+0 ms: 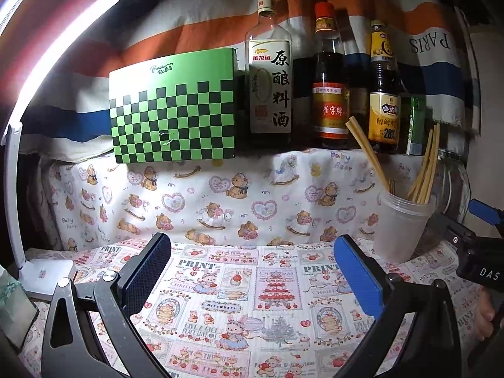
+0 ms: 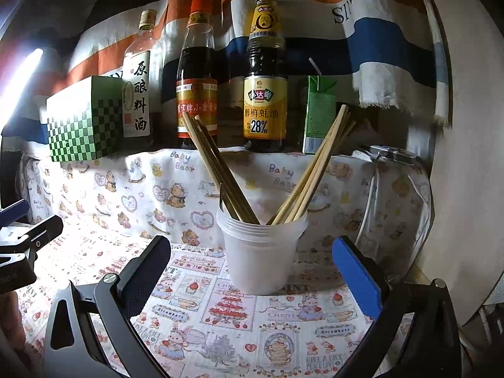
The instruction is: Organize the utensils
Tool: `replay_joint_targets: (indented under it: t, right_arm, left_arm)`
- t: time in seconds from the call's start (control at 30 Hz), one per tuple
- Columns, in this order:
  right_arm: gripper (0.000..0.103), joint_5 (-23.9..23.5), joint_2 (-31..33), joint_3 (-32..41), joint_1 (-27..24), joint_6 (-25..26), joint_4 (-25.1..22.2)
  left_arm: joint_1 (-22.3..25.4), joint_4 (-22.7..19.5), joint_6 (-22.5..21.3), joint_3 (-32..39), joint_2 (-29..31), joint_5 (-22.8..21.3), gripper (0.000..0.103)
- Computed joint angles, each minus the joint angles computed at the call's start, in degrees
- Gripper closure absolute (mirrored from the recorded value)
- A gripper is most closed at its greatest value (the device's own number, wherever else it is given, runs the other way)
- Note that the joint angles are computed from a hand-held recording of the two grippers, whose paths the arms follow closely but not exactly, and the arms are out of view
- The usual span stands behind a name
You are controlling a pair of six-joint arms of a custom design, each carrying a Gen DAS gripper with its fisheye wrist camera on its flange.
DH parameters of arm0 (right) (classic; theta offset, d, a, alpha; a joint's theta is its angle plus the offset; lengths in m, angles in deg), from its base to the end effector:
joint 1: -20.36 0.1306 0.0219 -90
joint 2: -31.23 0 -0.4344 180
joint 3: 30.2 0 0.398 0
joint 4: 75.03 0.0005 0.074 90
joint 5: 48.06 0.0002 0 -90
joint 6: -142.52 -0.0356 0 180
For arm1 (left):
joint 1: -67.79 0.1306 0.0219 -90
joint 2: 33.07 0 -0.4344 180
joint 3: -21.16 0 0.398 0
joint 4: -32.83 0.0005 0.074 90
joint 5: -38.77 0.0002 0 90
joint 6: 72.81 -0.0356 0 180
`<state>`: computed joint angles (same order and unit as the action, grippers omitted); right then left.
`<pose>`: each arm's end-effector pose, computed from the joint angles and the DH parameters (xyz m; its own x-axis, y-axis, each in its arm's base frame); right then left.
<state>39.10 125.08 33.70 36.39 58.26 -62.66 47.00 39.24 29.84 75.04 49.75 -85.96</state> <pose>0.4805 0.1394 0.3320 -0.2567 -0.1777 -0.9500 -0.3486 0.9338 -0.0805 0.3915 -0.1275 0.3293 -0.3057 -0.0765 -0.9491 -0.2738 0.9617 0.0107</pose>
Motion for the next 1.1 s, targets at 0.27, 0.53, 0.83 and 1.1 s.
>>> replay_joint_targets:
  t: [0.27,0.53,0.83,1.1]
  right_arm:
    - [0.000,0.65,-0.18,-0.28,0.11,0.07,0.69]
    - [0.000,0.43,-0.29,-0.35,0.10,0.21,0.63]
    - [0.000,0.81,-0.23,-0.32,0.12,0.09,0.70]
    - [0.000,1.03,-0.30,-0.37,0.11,0.12,0.87]
  left_arm:
    - [-0.01,0.04,-0.07,-0.02,-0.05,0.02,0.000]
    - [-0.08,0.55,-0.30,-0.17,-0.09,0.09,0.000]
    - [-0.08,0.50,-0.26,-0.18,-0.13,0.01,0.000]
    - [-0.25,0.58,-0.14,-0.25,-0.18,-0.60,0.000]
